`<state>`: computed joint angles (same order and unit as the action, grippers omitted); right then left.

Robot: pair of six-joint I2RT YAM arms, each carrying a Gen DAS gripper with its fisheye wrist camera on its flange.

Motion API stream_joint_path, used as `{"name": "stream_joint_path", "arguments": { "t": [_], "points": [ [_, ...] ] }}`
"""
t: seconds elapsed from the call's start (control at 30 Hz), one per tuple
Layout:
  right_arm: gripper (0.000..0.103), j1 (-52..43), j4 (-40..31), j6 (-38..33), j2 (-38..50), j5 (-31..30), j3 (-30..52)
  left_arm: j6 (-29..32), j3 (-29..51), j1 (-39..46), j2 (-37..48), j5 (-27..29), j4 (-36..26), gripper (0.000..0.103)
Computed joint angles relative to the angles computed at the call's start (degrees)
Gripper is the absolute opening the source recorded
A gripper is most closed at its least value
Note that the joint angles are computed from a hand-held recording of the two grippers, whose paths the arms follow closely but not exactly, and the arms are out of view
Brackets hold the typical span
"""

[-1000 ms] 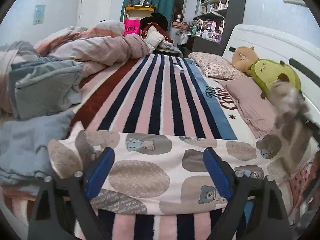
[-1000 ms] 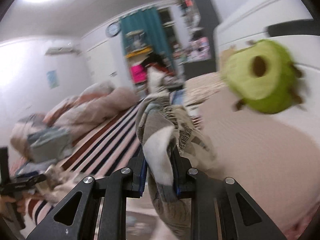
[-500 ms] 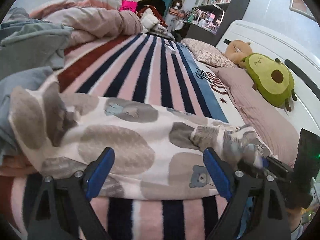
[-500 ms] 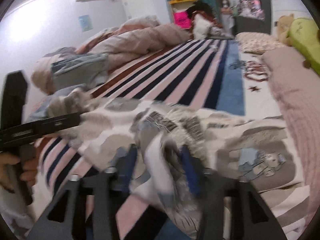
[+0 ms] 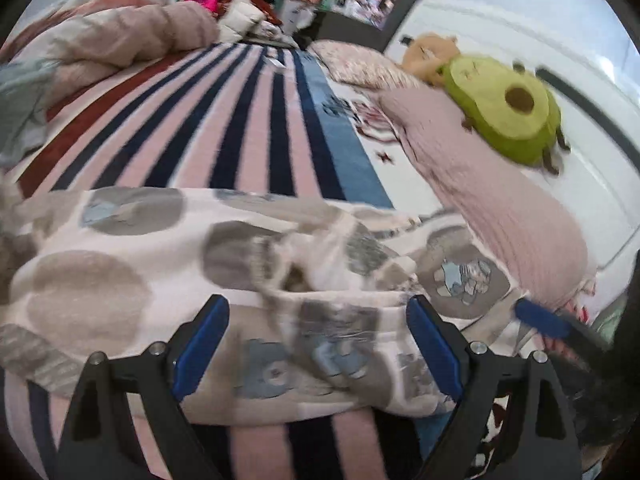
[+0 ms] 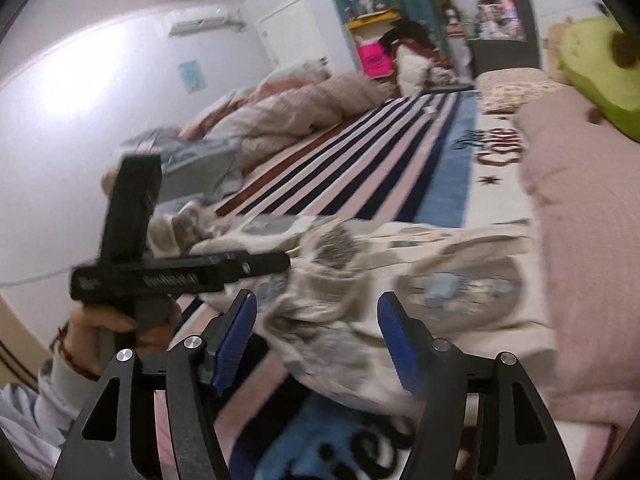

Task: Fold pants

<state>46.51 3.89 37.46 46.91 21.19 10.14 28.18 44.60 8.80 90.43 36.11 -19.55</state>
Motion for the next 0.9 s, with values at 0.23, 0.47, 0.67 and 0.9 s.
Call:
{"name": "stream_joint_path", "arguments": {
  "t": [0.23, 0.47, 0.67, 0.9],
  "points": [
    [0.06, -2.42, -20.21, 3.42, -27.02, 2.09, -4.59, -8.12, -6.4, -13.22, -1.56, -16.39, 9.9, 0.091],
    [0.061, -2.35, -26.31, 5.52, -33.98, 2.43, -6.01, -14.26, -10.23, -10.18, -3.95, -19.21, 17.28, 0.091],
    [0.061, -1.89, -26.0, 6.29, -34.58, 2.18, -6.17, -9.44, -5.73, 1.95, -2.07, -12.88, 10.64, 0.073],
    [0.061, 1.53, -18.18, 7.31, -26.23, 3.45, -5.78, -3.74, -6.1, 9.6, -0.25, -10.19, 7.37, 0.063]
  ]
}}
